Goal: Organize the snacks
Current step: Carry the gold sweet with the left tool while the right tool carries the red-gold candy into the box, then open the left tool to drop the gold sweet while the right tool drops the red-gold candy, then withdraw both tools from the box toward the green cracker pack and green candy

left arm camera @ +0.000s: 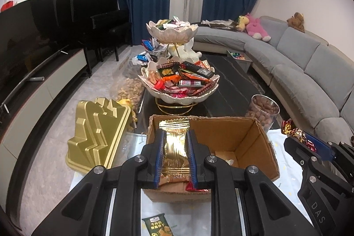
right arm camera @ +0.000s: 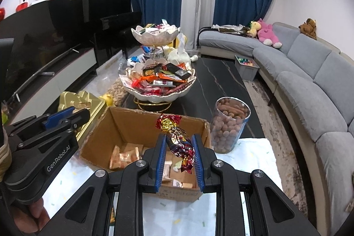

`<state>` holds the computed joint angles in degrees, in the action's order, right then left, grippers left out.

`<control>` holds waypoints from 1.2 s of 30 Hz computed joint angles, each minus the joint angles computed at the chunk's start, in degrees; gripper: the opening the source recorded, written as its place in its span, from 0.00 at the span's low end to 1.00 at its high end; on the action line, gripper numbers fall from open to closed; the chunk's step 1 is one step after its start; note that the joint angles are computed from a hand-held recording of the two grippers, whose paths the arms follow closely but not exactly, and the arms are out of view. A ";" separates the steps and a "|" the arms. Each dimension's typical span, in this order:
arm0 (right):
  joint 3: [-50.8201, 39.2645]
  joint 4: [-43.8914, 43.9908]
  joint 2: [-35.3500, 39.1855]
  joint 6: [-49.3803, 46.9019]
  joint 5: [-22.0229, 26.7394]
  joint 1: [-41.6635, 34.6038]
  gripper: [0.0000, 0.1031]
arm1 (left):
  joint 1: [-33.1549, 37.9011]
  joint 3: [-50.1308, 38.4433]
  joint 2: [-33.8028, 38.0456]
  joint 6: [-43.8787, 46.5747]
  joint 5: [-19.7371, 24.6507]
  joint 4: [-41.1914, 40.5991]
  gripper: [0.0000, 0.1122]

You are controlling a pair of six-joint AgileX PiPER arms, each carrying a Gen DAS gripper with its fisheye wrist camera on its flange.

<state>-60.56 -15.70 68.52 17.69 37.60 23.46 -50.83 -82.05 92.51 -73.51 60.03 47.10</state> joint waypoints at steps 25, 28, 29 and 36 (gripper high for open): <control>-3.43 7.93 10.69 -7.88 -3.09 -4.61 0.24 | 6.56 -1.85 5.99 6.25 -6.86 -6.36 0.19; -3.73 9.58 10.45 -9.76 -2.99 -5.00 0.27 | 6.09 -1.87 5.71 6.47 -6.17 -5.96 0.21; -3.87 9.24 10.44 -9.57 -2.87 -4.91 0.32 | 5.94 -1.98 5.63 6.41 -5.79 -5.76 0.23; -3.24 2.12 8.12 -2.81 -2.61 -3.37 0.63 | 4.42 -1.70 4.15 2.86 -1.49 -2.30 0.56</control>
<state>-63.80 -13.57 76.64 14.89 34.98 20.10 -46.41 -83.75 96.66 -70.65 58.53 44.80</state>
